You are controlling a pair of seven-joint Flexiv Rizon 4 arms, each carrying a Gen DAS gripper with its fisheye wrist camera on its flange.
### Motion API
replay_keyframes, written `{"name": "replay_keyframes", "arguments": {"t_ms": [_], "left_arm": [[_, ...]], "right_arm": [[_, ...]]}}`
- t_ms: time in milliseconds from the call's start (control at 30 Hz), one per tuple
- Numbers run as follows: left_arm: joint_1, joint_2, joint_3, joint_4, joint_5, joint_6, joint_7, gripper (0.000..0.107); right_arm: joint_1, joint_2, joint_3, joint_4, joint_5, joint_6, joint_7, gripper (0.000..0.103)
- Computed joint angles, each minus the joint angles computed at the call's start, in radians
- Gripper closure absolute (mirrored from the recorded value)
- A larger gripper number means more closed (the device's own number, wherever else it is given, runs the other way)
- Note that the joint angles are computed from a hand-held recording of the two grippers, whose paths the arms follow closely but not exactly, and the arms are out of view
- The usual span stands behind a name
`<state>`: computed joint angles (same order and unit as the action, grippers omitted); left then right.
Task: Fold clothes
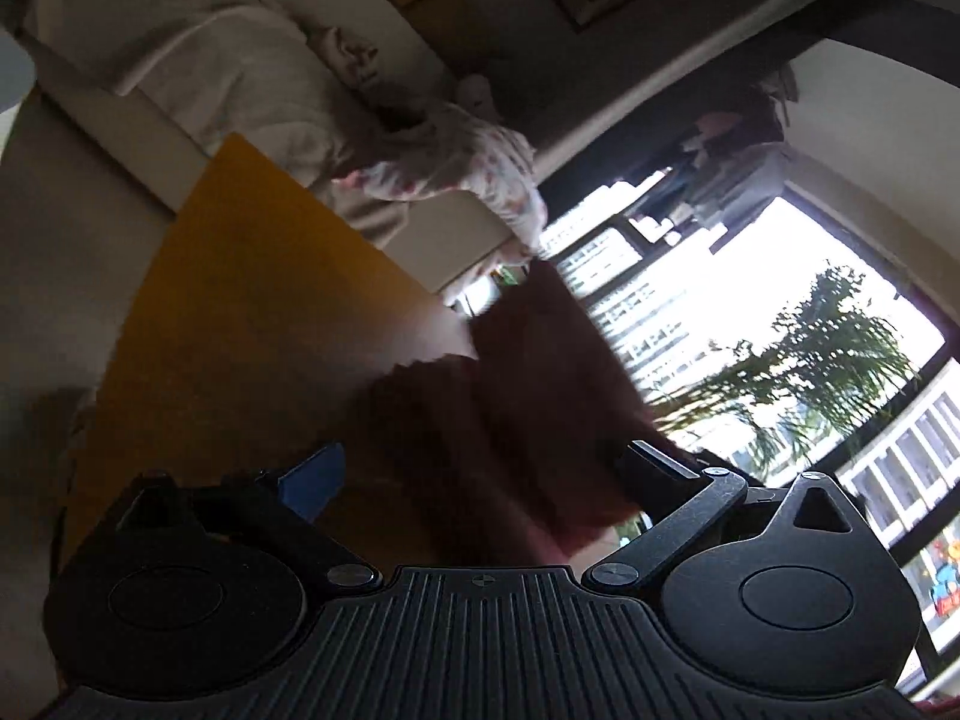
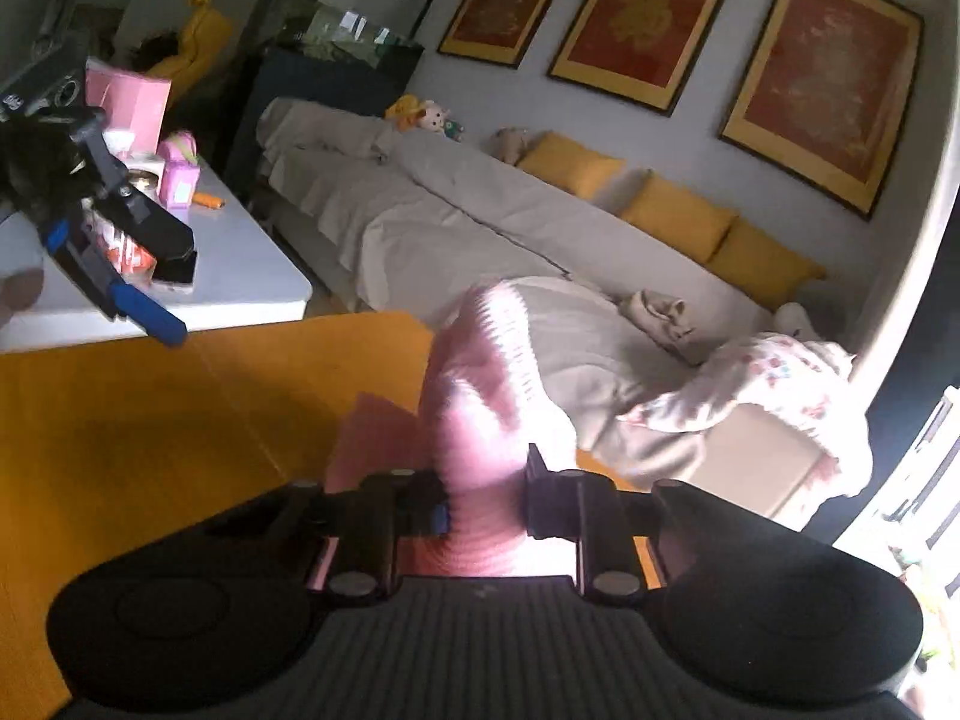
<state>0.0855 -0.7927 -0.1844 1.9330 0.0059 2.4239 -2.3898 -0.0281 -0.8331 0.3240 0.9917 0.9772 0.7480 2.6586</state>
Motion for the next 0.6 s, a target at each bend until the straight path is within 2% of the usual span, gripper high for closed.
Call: {"name": "replay_keyframes", "arguments": {"t_ms": [33, 133, 267, 400, 500, 533, 567, 600], "left_arm": [[0.003, 0.002, -0.001, 0.005, 0.002, 0.006, -0.005, 0.006], [-0.001, 0.002, -0.002, -0.039, 0.010, -0.003, 0.009, 0.006], [0.017, -0.013, -0.030, -0.161, 0.088, -0.027, 0.037, 0.006], [0.106, -0.091, -0.151, -0.359, 0.287, -0.152, 0.007, 0.006], [0.134, -0.167, -0.225, -0.469, 0.320, -0.340, 0.025, 0.008], [0.139, -0.192, -0.244, -0.489, 0.312, -0.385, 0.039, 0.013], [0.135, -0.209, -0.247, -0.500, 0.295, -0.406, 0.054, 0.017], [0.130, -0.225, -0.249, -0.512, 0.277, -0.427, 0.068, 0.018]], "right_arm": [[0.001, 0.004, -0.010, 0.000, 0.008, 0.006, -0.031, 0.082], [-0.014, 0.026, 0.025, 0.105, 0.009, 0.094, -0.304, 0.082], [0.002, 0.026, 0.020, 0.179, 0.006, 0.110, -0.432, 0.081], [0.015, 0.025, 0.001, 0.168, 0.013, 0.101, -0.372, 0.080], [0.021, 0.031, -0.017, 0.154, -0.001, 0.075, -0.274, 0.078], [0.022, 0.034, -0.027, 0.145, -0.013, 0.054, -0.219, 0.075], [0.020, 0.039, -0.041, 0.133, -0.030, 0.013, -0.139, 0.064], [0.013, 0.039, -0.052, 0.111, -0.045, -0.038, -0.053, 0.044]]}}
